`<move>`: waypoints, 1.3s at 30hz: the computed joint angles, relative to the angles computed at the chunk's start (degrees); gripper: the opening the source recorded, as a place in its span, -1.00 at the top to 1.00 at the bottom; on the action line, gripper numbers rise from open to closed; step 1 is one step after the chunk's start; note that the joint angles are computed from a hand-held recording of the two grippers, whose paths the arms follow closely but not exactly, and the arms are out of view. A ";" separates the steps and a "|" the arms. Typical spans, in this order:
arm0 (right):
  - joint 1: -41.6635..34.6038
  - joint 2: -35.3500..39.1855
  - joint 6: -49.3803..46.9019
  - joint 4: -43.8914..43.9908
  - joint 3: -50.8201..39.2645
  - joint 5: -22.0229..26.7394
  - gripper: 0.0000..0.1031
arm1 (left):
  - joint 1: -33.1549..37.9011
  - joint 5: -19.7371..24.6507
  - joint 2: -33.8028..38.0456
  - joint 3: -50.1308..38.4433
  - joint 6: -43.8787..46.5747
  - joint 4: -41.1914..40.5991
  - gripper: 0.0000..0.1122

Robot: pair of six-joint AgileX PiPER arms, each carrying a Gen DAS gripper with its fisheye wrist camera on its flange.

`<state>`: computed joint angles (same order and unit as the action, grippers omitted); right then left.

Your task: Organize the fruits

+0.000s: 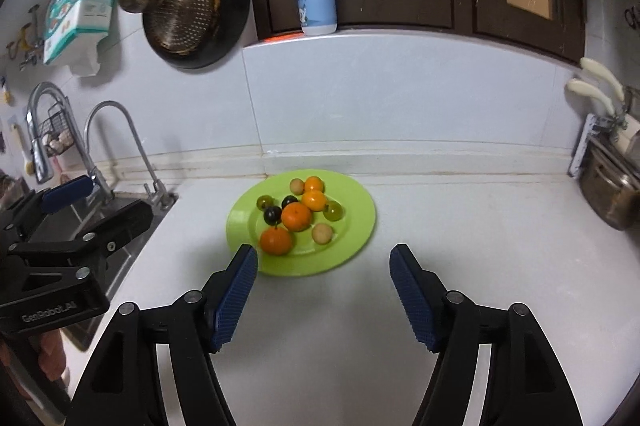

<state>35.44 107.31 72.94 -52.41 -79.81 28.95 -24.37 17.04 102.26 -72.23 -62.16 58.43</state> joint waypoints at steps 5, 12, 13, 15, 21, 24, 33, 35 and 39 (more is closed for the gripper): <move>4.42 -5.79 8.08 -6.18 7.12 2.31 -0.39 | -3.07 3.11 -6.56 8.41 -12.73 9.24 -0.79; 10.70 -11.95 15.52 -10.90 14.23 6.17 -0.44 | -7.67 7.15 -14.77 17.64 -20.65 12.57 -0.82; 11.51 -12.68 16.28 -11.30 15.01 6.80 -0.45 | -8.73 8.36 -15.89 18.87 -21.89 13.19 -0.82; 13.22 -14.24 17.74 -11.99 16.60 8.21 -0.52 | -10.31 9.94 -17.52 20.67 -23.54 13.87 -0.82; 18.01 -17.94 20.53 -12.39 20.31 12.41 -0.53 | -15.01 14.35 -21.97 24.91 -25.74 13.05 -0.83; 20.01 -19.51 22.19 -12.49 21.84 13.76 -0.53 | -16.94 16.28 -23.58 26.10 -26.00 11.71 -0.83; 23.80 -22.42 24.10 -12.15 24.53 15.95 -0.53 | -21.80 21.37 -26.97 28.45 -27.48 10.53 -0.83; 24.27 -22.72 24.25 -12.16 24.88 16.35 -0.53 | -22.47 22.02 -27.38 28.76 -27.76 10.50 -0.83; 25.34 -23.43 24.73 -12.24 25.57 17.22 -0.53 | -23.75 23.53 -27.85 29.22 -28.56 10.86 -0.83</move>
<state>60.79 83.88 97.66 -64.65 -54.24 46.17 -48.13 40.58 74.41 -43.01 -90.73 69.29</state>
